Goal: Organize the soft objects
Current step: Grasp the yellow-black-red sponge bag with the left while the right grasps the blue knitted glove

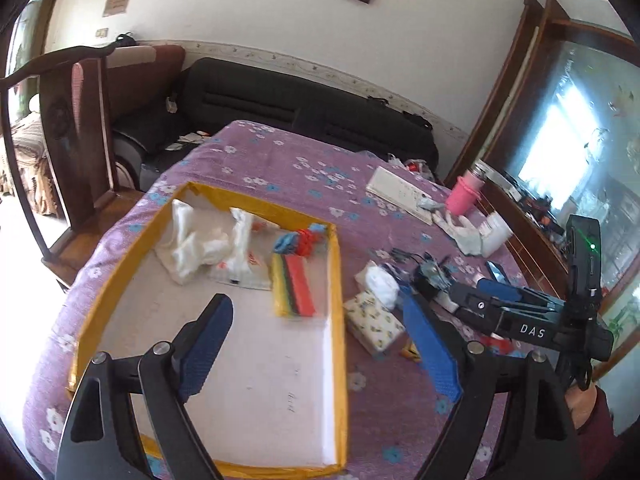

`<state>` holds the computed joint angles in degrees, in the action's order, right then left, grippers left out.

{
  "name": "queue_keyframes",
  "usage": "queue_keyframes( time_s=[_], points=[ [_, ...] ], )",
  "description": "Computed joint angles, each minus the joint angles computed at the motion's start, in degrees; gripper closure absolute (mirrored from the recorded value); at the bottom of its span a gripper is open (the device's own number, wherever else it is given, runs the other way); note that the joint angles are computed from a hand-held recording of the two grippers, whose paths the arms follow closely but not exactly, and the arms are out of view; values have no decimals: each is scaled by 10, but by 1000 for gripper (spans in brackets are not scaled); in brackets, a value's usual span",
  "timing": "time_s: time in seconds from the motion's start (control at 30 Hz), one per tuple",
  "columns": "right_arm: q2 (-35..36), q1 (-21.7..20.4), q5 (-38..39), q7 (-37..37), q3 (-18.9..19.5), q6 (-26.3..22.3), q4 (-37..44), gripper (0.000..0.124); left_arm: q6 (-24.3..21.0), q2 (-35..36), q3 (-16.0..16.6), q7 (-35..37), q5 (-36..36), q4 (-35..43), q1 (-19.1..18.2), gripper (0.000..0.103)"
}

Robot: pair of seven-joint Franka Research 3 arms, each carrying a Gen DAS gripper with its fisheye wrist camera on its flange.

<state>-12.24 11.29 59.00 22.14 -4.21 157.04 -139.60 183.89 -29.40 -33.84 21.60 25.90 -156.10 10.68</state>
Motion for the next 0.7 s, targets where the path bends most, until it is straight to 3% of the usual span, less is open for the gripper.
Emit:
queue_keyframes(
  time_s=[0.07, 0.2, 0.33, 0.4, 0.43, 0.6, 0.7],
  points=[
    [-10, -23, -3, -9, -21, 17, -16, 39, 1, 35, -23, 3, 6, 24, 2, 16],
    [-1, -81, -19, -10, -67, -2, -19, 39, -18, 114, -72, -6, 31, 83, 20, 16],
    [35, -138, -3, -26, -100, -50, 4, 39, -54, 188, -181, -51, 121, 156, 110, 16],
    [56, -162, 9, -32, -103, -78, 19, 39, -102, 246, -234, -93, 203, 204, 148, 16],
    [65, -173, 14, -34, -103, -90, 26, 39, -134, 287, -242, -110, 249, 232, 146, 16],
    [86, -214, 45, -62, -91, -127, 40, 39, -288, 437, -196, -98, 350, 348, 43, 16],
    [96, -230, 45, -63, -87, -145, 50, 39, -319, 490, -159, -67, 370, 398, -6, 17]
  ],
)
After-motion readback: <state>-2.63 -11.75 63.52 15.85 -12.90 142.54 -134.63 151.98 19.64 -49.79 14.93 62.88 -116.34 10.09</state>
